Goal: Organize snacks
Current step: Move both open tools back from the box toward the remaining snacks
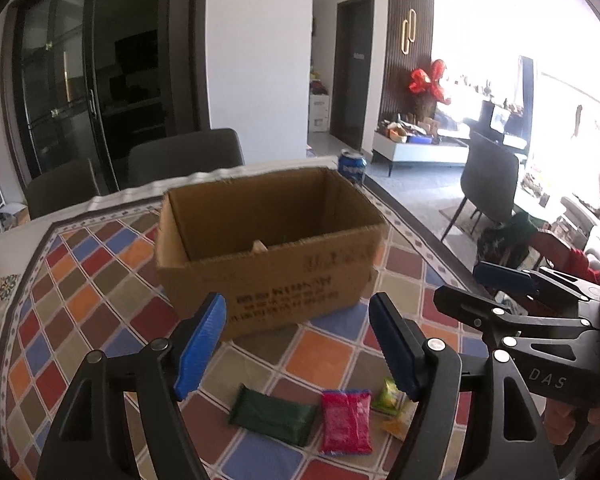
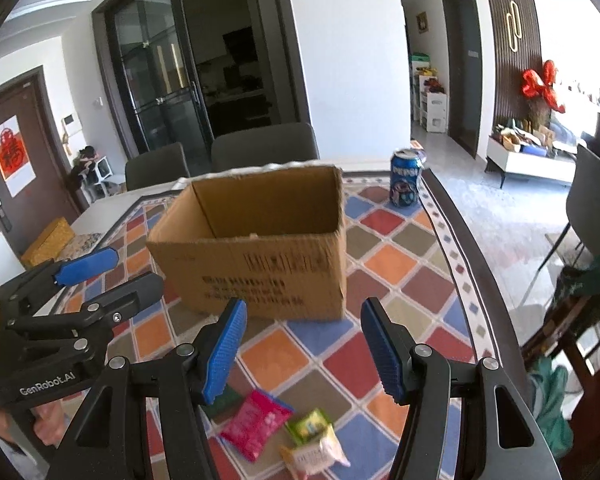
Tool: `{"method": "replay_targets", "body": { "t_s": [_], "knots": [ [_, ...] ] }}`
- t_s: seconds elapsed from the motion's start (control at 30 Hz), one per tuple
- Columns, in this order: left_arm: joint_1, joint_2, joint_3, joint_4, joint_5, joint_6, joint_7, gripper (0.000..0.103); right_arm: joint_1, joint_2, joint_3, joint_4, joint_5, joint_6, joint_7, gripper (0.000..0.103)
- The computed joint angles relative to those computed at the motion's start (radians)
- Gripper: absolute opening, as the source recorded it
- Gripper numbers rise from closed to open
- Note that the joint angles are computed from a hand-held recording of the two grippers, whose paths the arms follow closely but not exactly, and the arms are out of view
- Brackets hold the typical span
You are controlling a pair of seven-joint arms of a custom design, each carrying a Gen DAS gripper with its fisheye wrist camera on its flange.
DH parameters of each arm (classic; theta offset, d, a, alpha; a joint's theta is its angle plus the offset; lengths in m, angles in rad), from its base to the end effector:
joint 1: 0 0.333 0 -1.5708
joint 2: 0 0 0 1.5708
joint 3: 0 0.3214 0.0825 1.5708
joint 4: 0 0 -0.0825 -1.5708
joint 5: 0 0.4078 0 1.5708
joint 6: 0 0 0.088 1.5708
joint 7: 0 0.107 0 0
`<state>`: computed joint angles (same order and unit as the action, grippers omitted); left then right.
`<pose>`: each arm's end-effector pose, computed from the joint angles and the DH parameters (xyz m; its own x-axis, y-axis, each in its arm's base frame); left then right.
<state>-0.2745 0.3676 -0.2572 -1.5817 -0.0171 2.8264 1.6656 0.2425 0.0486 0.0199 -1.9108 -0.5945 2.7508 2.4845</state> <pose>0.6520 -0.3468 0.5357 -0.5384 -0.8420 0.0338 -0.5433 0.3161 -0.7778 0.6142 0.1883 0.5528 -0.1287 -0.9830 -0.1313 -0.6297 0.1833 -0.7549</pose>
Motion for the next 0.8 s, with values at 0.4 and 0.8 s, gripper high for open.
{"method": "replay_targets", "body": {
  "t_s": [0.4,0.8],
  "knots": [
    [0.011,-0.033,-0.033,-0.108,-0.041,-0.037,0.065,0.074,-0.015,-0.065,0.024,-0.155,0.135,-0.018,-0.047,0.061],
    [0.011,-0.007,-0.046,-0.133,-0.089,-0.109,0.152,0.073,-0.007,-0.066,0.037,-0.229,0.304,-0.05,-0.166,0.061]
  ]
}}
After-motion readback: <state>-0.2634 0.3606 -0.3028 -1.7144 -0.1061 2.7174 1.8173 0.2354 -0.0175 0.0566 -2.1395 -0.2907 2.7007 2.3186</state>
